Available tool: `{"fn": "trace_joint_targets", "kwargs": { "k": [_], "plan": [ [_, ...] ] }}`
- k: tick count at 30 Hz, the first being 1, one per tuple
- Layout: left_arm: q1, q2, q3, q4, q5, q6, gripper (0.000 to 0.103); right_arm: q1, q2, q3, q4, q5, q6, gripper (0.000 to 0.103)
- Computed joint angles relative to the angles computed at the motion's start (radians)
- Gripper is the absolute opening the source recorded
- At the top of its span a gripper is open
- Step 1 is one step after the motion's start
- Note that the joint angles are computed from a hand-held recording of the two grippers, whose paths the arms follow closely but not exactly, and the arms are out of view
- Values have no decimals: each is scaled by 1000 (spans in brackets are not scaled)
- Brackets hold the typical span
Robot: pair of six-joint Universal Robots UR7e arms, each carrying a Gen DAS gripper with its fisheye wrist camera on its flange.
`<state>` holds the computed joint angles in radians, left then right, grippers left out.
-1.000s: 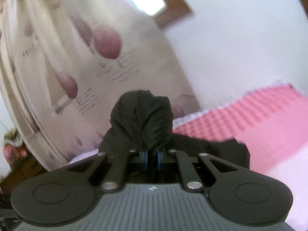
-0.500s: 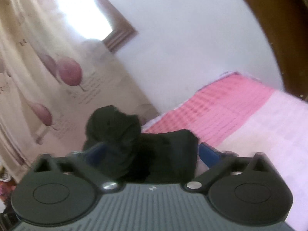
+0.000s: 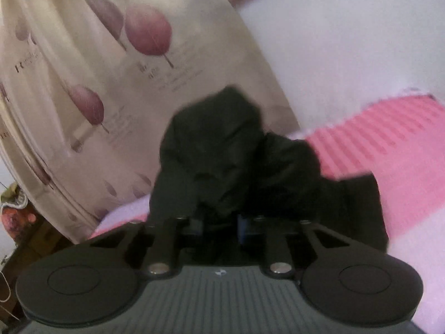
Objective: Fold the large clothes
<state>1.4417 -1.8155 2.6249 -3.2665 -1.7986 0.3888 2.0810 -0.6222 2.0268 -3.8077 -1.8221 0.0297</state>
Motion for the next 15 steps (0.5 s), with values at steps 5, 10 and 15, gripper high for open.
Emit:
{"fn": "trace_joint_targets", "kwargs": {
  "k": [5, 10, 15],
  "plan": [
    [8, 20, 1, -25, -18, -23, 103, -62, 13, 10, -85, 90, -49, 8],
    [4, -26, 12, 48, -50, 13, 103, -220, 55, 113, -218, 245, 56, 7],
    [27, -43, -2, 21, -134, -116, 103, -271, 20, 142, -201, 379, 155, 25]
  ]
}}
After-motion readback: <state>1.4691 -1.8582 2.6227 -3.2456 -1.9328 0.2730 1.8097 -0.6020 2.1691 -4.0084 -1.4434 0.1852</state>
